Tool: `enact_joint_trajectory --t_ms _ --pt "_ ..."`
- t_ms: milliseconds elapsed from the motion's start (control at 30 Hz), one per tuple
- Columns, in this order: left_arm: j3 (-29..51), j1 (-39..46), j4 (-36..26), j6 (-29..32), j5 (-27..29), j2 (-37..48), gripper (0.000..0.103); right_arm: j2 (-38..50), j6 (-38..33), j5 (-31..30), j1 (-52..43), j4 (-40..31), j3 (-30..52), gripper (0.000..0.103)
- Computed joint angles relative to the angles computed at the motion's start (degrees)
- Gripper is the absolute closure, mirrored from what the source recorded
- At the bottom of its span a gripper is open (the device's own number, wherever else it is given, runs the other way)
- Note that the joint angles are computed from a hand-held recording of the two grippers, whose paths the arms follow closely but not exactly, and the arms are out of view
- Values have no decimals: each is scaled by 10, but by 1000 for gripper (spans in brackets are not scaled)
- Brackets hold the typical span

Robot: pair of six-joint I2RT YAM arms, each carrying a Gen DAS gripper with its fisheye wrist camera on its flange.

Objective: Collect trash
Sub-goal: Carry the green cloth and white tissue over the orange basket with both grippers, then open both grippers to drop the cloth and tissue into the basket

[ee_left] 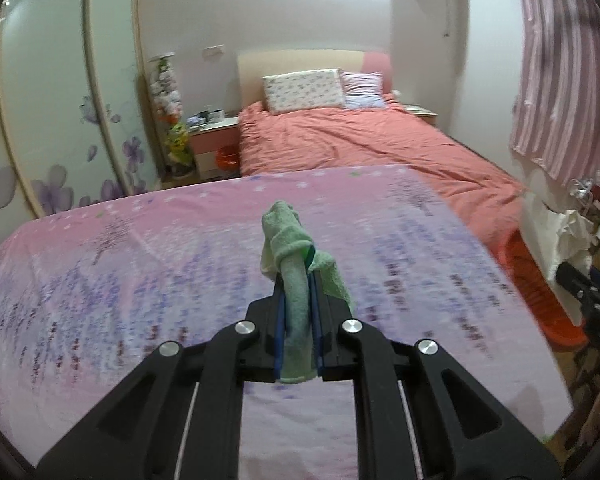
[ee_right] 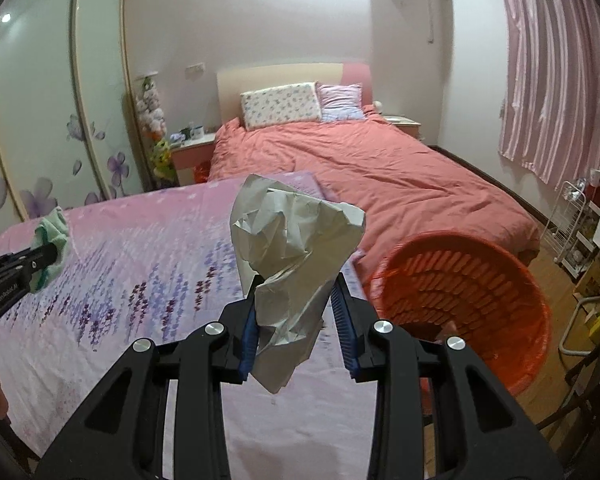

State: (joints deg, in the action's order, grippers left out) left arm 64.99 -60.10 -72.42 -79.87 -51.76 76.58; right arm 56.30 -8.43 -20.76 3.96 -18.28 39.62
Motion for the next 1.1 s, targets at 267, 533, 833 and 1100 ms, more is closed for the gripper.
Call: enact_joint_trajectory --t_ms 267,533,833,1100 --pt "87 -18 114 103 5 91 91 18 -23 -79 -127 10 9 69" --pt "151 -22 256 225 37 171 91 76 -33 -124 -214 54 20 68" --pt "232 -11 374 330 104 279 90 148 -15 -149 -255 93 39 68" --pt "350 17 408 394 170 404 90 242 10 -164 -284 122 76 68"
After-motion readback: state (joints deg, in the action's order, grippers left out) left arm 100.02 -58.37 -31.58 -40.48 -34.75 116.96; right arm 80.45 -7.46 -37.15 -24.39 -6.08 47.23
